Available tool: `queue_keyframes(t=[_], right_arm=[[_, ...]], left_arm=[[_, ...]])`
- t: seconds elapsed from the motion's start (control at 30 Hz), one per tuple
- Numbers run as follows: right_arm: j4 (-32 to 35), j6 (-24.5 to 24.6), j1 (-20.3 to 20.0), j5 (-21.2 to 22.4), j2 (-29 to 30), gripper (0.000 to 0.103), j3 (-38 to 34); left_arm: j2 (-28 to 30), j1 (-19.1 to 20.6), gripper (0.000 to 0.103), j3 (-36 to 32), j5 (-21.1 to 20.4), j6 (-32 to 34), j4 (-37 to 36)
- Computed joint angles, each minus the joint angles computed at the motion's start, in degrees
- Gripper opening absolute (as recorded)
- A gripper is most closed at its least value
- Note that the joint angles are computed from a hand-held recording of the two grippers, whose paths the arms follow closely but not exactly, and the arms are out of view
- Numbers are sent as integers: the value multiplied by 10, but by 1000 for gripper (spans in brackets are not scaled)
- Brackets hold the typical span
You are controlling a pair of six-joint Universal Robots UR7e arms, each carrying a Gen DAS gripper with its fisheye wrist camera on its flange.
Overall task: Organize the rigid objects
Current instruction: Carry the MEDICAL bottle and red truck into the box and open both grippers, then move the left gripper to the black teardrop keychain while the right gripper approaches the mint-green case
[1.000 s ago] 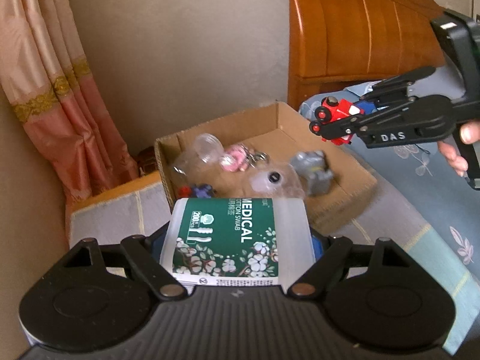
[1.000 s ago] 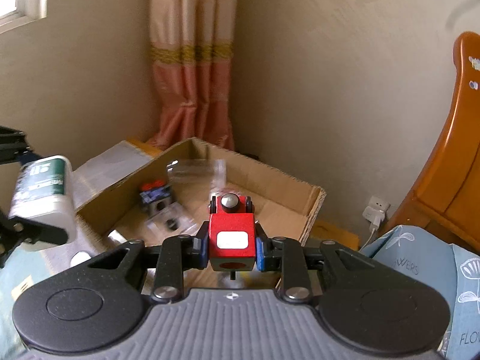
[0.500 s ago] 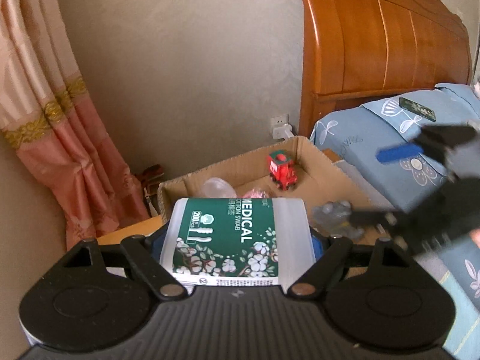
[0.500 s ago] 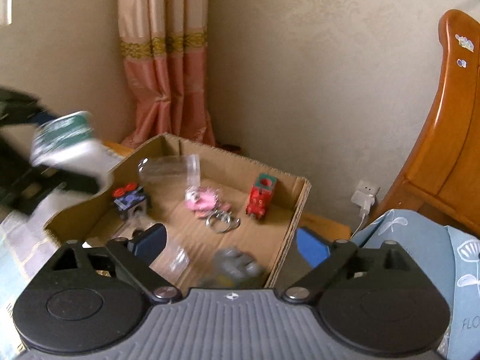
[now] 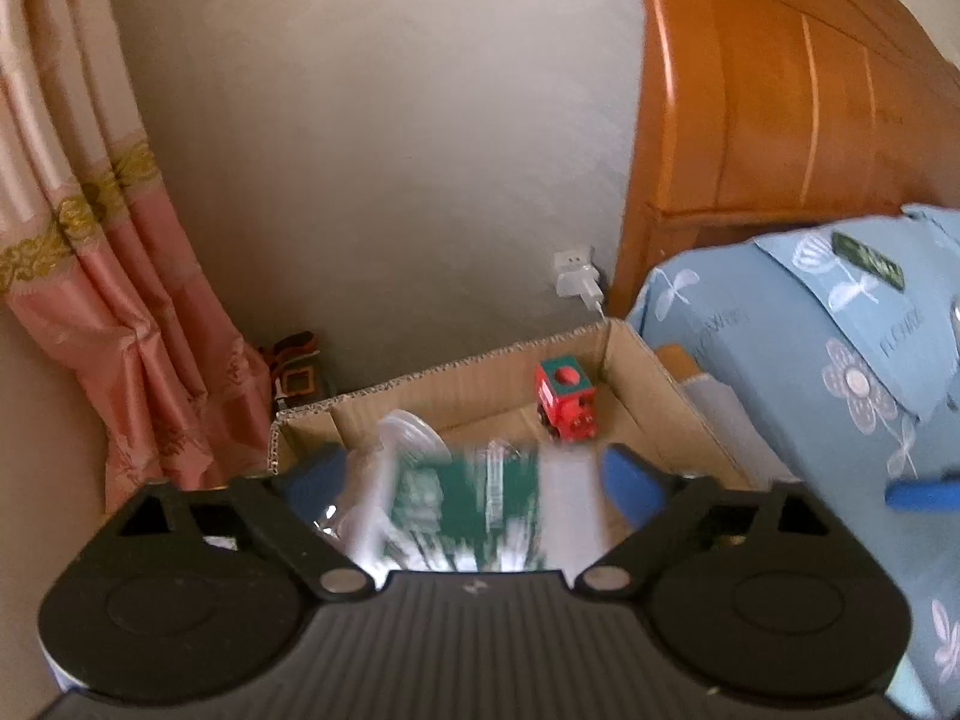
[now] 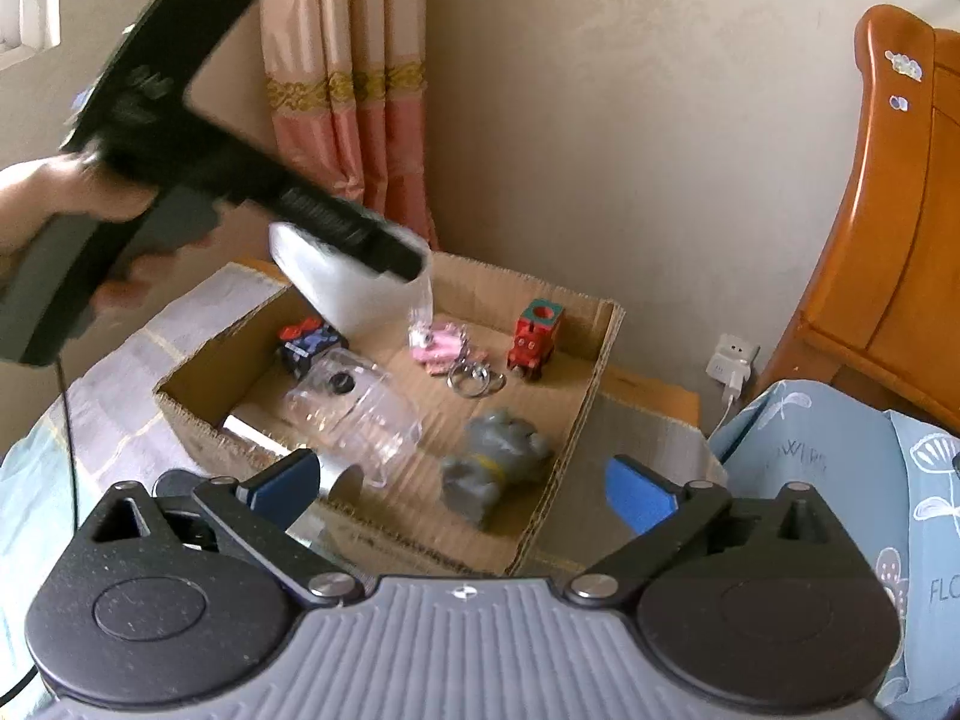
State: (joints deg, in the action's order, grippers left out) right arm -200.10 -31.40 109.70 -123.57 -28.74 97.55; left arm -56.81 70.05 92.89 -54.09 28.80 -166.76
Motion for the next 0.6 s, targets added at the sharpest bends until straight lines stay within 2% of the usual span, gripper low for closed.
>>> queue_keyframes(t=[0.13, 0.27, 0.5, 0.6], right_arm=[[-3, 6, 1, -12, 10, 103, 2], [-4, 25, 2, -10, 18, 103, 8], [-18, 72, 8, -22, 32, 103, 17], [-30, 98, 13, -35, 43, 103, 20]], left_arm=[[-13, 0, 97, 21, -7, 16, -22], [-35, -4, 97, 51, 4, 37, -34], [-93, -22, 98, 134, 34, 51, -49], [-115, -32, 98, 170, 61, 41, -54]])
